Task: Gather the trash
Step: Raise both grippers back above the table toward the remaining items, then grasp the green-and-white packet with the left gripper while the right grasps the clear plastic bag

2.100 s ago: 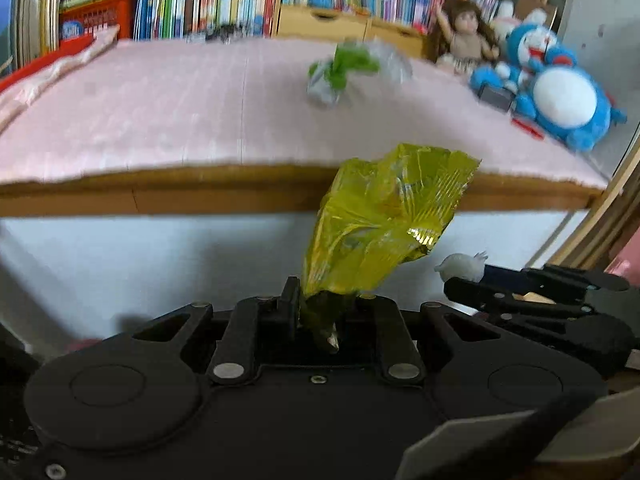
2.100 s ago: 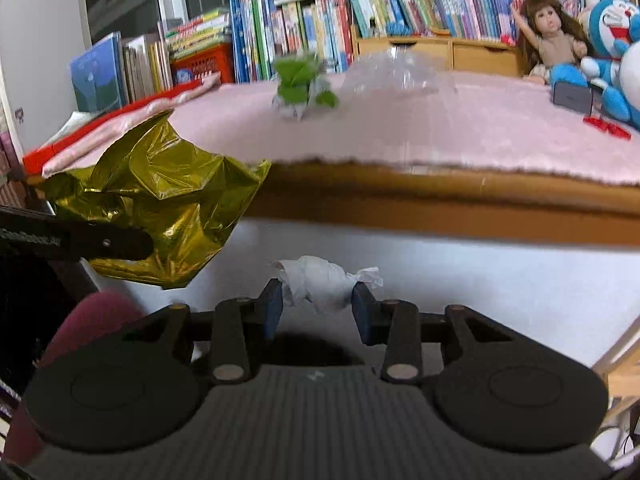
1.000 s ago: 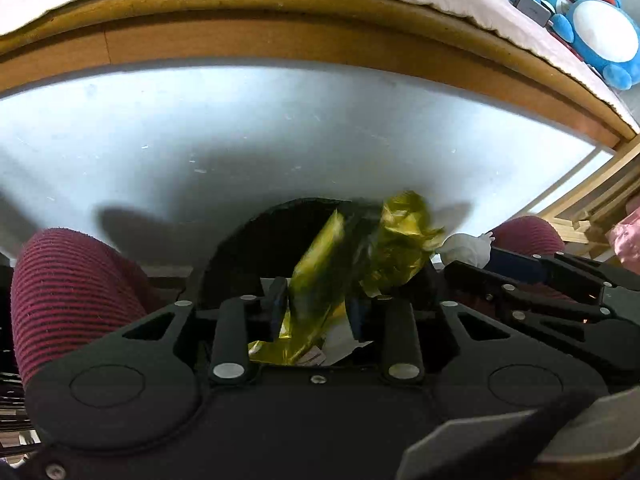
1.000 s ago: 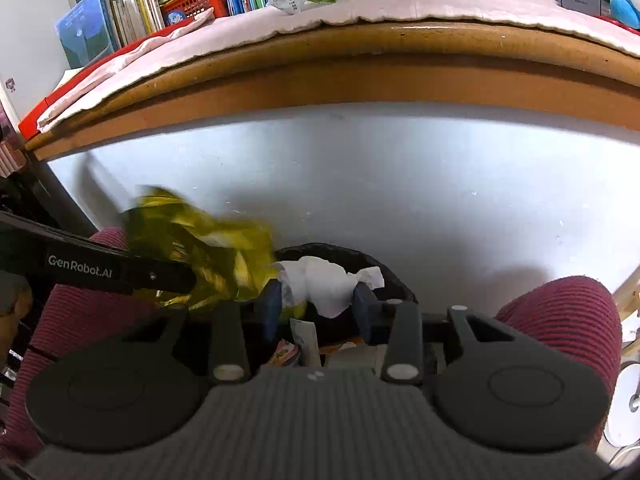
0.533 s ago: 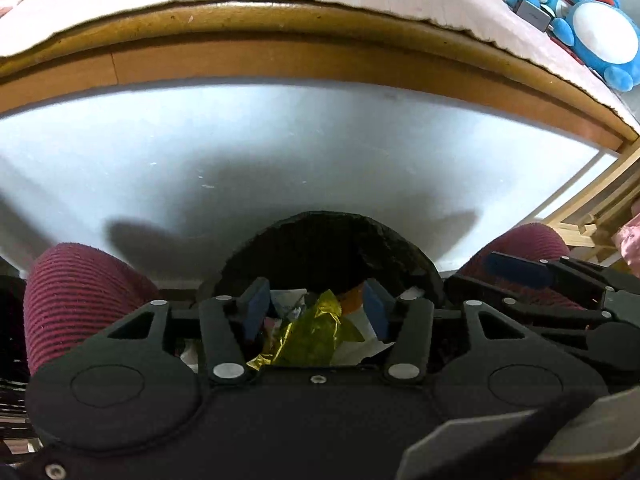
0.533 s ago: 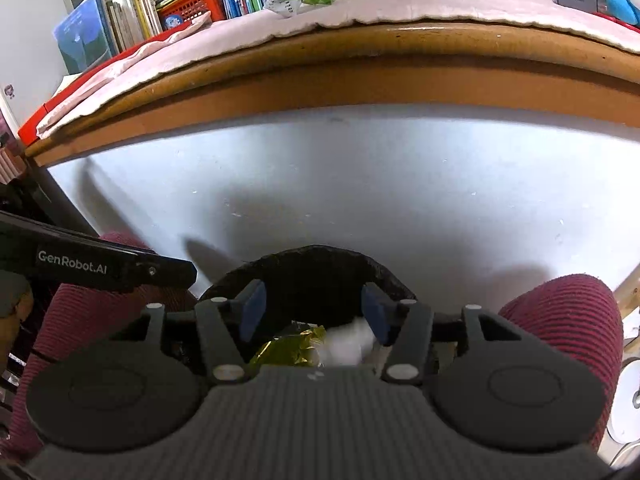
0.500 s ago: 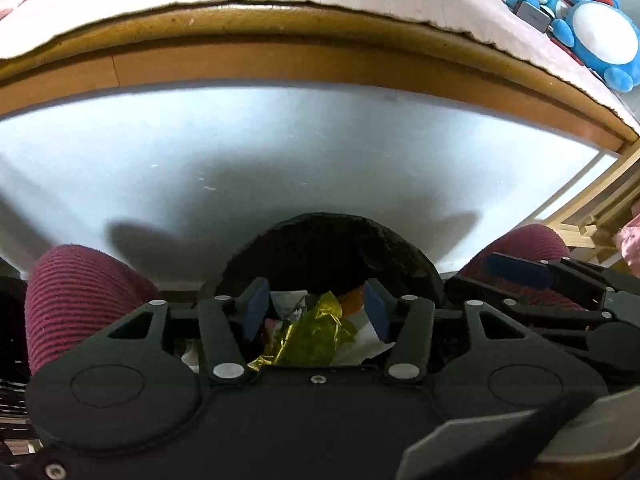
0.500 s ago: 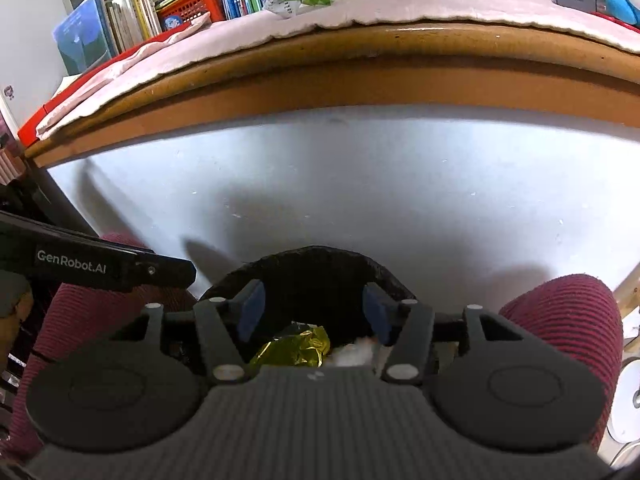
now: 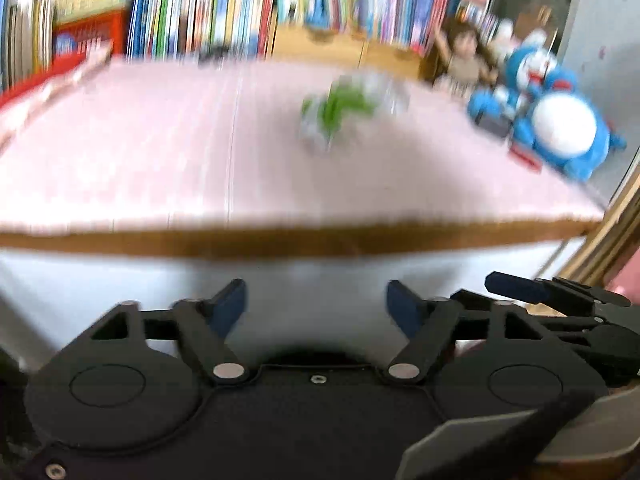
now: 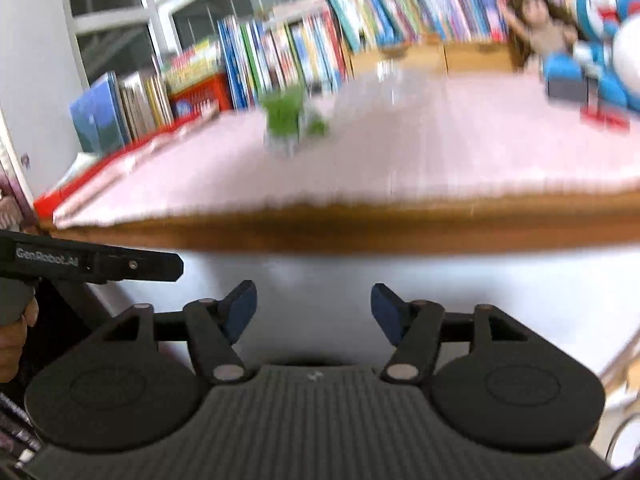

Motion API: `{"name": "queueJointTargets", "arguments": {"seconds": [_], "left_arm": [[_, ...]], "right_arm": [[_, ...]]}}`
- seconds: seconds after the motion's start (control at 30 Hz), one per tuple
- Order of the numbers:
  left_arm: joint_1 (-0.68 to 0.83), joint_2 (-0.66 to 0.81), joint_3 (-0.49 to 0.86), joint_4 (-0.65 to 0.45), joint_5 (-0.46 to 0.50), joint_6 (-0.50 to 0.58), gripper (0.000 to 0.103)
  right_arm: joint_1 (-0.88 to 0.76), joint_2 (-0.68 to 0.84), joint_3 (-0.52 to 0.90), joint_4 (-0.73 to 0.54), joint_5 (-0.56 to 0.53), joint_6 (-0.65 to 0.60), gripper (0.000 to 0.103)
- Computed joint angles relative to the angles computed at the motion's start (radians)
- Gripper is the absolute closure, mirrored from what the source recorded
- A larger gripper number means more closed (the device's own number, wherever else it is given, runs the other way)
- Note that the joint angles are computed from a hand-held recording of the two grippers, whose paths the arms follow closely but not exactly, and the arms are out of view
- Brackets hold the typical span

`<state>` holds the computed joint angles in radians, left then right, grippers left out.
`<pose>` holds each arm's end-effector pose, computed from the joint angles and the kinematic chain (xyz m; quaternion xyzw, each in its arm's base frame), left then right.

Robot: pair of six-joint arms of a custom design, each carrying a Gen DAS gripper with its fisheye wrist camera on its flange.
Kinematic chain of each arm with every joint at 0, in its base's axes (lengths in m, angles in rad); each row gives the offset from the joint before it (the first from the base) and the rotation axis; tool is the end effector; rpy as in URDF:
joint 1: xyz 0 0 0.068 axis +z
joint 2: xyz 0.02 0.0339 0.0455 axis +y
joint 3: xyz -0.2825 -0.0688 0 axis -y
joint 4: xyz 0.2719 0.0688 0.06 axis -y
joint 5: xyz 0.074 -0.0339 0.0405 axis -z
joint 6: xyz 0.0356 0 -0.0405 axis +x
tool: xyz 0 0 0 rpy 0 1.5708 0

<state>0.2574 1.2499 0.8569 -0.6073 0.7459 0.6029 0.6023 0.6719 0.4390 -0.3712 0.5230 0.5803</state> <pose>0.2567 0.0426 0.2486 0.2546 0.8627 -0.2085 0.3840 0.1449 0.0780 0.2254 0.1107 0.8566 0.0602 0.5003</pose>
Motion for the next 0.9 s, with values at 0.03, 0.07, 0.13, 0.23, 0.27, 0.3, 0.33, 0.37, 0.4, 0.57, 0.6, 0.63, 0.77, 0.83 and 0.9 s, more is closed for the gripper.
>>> {"name": "queueJointTargets", "arguments": {"seconds": [0.03, 0.07, 0.13, 0.23, 0.27, 0.3, 0.33, 0.37, 0.4, 0.57, 0.6, 0.63, 0.77, 0.83, 0.9], "left_arm": [[-0.009, -0.011, -0.002, 0.045, 0.015, -0.03, 0.018], [-0.026, -0.02, -0.002, 0.092, 0.015, -0.064, 0.018], [-0.073, -0.014, 0.025, 0.166, -0.013, -0.141, 0.018], [-0.131, 0.022, 0.057, 0.264, -0.043, -0.234, 0.016], [-0.149, 0.038, 0.07, 0.286, -0.056, -0.257, 0.016], [-0.159, 0.055, 0.077, 0.307, -0.064, -0.272, 0.016], [-0.169, 0.065, 0.085, 0.324, -0.073, -0.286, 0.016], [-0.175, 0.073, 0.088, 0.337, -0.078, -0.292, 0.016], [-0.18, 0.082, 0.093, 0.349, -0.085, -0.298, 0.016], [-0.183, 0.139, 0.11, 0.379, -0.091, -0.299, 0.016], [-0.184, 0.14, 0.106, 0.387, -0.093, -0.301, 0.016], [-0.187, 0.149, 0.111, 0.394, -0.094, -0.303, 0.016], [-0.2, 0.175, 0.129, 0.424, -0.099, -0.324, 0.015], [-0.206, 0.184, 0.137, 0.434, -0.103, -0.334, 0.015], [-0.211, 0.185, 0.135, 0.447, -0.102, -0.341, 0.015]], "right_arm": [[-0.014, 0.001, 0.007, 0.017, 0.005, -0.039, 0.022], [-0.034, 0.007, 0.013, 0.04, 0.001, -0.08, 0.02], [-0.074, 0.031, 0.026, 0.081, -0.014, -0.143, 0.019], [-0.136, 0.067, 0.033, 0.135, -0.06, -0.195, 0.018], [-0.152, 0.076, 0.035, 0.143, -0.071, -0.201, 0.018], [-0.169, 0.082, 0.033, 0.154, -0.085, -0.209, 0.018], [-0.181, 0.088, 0.031, 0.161, -0.092, -0.211, 0.018], [-0.186, 0.083, 0.023, 0.166, -0.094, -0.209, 0.018], [-0.2, 0.085, 0.017, 0.176, -0.106, -0.207, 0.017], [-0.283, 0.073, 0.005, 0.19, -0.169, -0.202, 0.017], [-0.298, 0.074, 0.009, 0.191, -0.175, -0.214, 0.017], [-0.308, 0.077, 0.013, 0.194, -0.177, -0.225, 0.017], [-0.382, 0.104, 0.039, 0.226, -0.236, -0.251, 0.016], [-0.457, 0.111, 0.049, 0.252, -0.313, -0.212, 0.016], [-0.516, 0.126, 0.066, 0.277, -0.352, -0.201, 0.016]]}}
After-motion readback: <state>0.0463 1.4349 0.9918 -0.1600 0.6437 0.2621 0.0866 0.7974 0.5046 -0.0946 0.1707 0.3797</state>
